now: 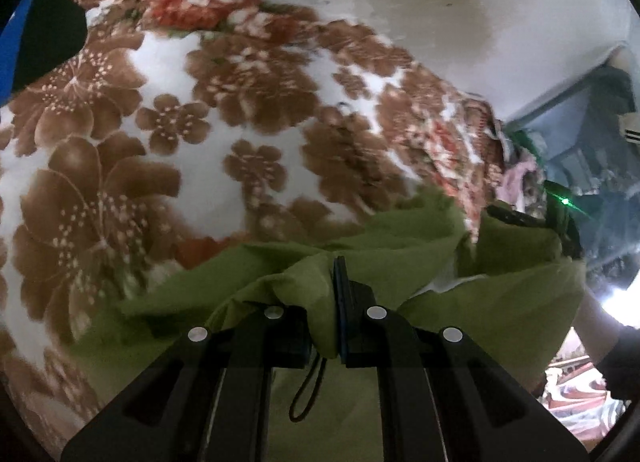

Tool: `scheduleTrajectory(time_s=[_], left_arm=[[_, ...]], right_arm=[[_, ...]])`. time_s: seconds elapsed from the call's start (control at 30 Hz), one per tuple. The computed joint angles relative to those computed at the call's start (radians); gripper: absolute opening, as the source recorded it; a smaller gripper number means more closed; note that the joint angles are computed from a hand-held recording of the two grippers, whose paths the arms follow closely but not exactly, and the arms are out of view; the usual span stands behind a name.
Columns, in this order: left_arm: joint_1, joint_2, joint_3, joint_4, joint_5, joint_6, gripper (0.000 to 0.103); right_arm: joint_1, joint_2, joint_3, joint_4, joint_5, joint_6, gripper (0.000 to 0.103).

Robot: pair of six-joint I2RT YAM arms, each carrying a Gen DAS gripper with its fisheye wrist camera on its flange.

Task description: Fold large clothes

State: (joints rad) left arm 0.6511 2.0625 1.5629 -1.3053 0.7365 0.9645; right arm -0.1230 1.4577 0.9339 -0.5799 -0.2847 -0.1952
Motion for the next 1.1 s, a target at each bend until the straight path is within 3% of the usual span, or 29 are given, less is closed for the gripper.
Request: scheduleTrajectory(time_s=[0.23,0.33,0.43,0.5,0.57,0.6,0.63,0.67,0.9,0.97,1.1], left_arm=[[-0.012,0.145,0.087,0.234,-0.026,-0.258,0.008],[-0.010,0.150,0.075,0.253,-0.054,-0.252,0.009],[-0.013,0.128,0.037,0.274,-0.085,-0.250,0.013],[-0.010,0.107,0.024,0.276,-0.091,-0.254,0.025],[0.002,0.072,0.018,0.254,-0.082,-0.242,0.058],[0.011,0.058,0.019,0.239,-0.076,-0.229,0.066],[0.025,0.034,0.015,0.233,-0.078,-0.222,0.087],[0.042,0.014,0.014,0.234,-0.078,-0.221,0.094],[0.149,-0.043,0.087,0.139,-0.050,-0.202,0.094],[0.166,-0.134,0.018,0.144,-0.011,-0.176,0.094],[0.125,-0.497,-0.355,0.334,-0.024,-0.190,0.095]], right_arm=[[-0.062,0.288,0.104,0.155,0.047,0.025,0.011],[-0.069,0.353,0.139,0.150,0.042,-0.013,0.011],[-0.062,0.355,0.134,0.151,0.034,-0.038,0.027],[-0.075,0.320,0.124,0.139,-0.010,-0.038,0.069],[-0.086,0.257,0.104,0.138,-0.011,-0.031,0.081],[-0.102,0.222,0.100,0.131,-0.032,-0.031,0.090],[-0.111,0.206,0.104,0.121,-0.049,-0.031,0.096],[-0.125,0.179,0.110,0.107,-0.068,-0.035,0.098],[-0.184,0.055,0.189,0.042,-0.125,0.060,0.098],[-0.158,-0.013,0.160,0.036,-0.100,0.086,0.098],[0.039,-0.272,-0.012,0.026,0.065,0.148,0.098]])
